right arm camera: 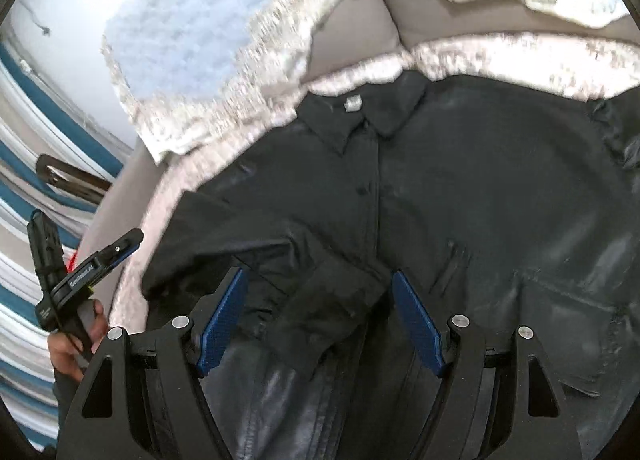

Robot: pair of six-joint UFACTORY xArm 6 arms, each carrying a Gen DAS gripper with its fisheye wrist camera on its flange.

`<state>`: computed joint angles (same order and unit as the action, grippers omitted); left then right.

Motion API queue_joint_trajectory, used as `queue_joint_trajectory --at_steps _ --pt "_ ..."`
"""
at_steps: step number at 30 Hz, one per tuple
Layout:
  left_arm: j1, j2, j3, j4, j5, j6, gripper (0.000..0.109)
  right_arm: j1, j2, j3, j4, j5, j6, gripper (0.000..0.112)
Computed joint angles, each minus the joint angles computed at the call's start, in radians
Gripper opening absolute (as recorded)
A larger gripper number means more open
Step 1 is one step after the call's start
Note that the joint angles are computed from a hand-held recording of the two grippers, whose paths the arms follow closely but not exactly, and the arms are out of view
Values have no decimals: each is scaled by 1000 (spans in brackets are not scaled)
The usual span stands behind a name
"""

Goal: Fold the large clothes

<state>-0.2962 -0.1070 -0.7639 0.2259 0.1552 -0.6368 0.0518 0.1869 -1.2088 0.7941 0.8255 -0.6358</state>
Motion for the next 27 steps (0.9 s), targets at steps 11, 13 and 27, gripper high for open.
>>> queue_joint_trajectory --at_steps 11,13,27 --pt "25 55 38 -89 -9 50 61 69 169 -178 -200 -14 109 11" --pt "33 66 27 -82 -31 34 61 82 166 -200 -183 -66 61 11" --pt "81 13 51 299 -24 -268 60 66 189 -195 -176 -115 -24 21"
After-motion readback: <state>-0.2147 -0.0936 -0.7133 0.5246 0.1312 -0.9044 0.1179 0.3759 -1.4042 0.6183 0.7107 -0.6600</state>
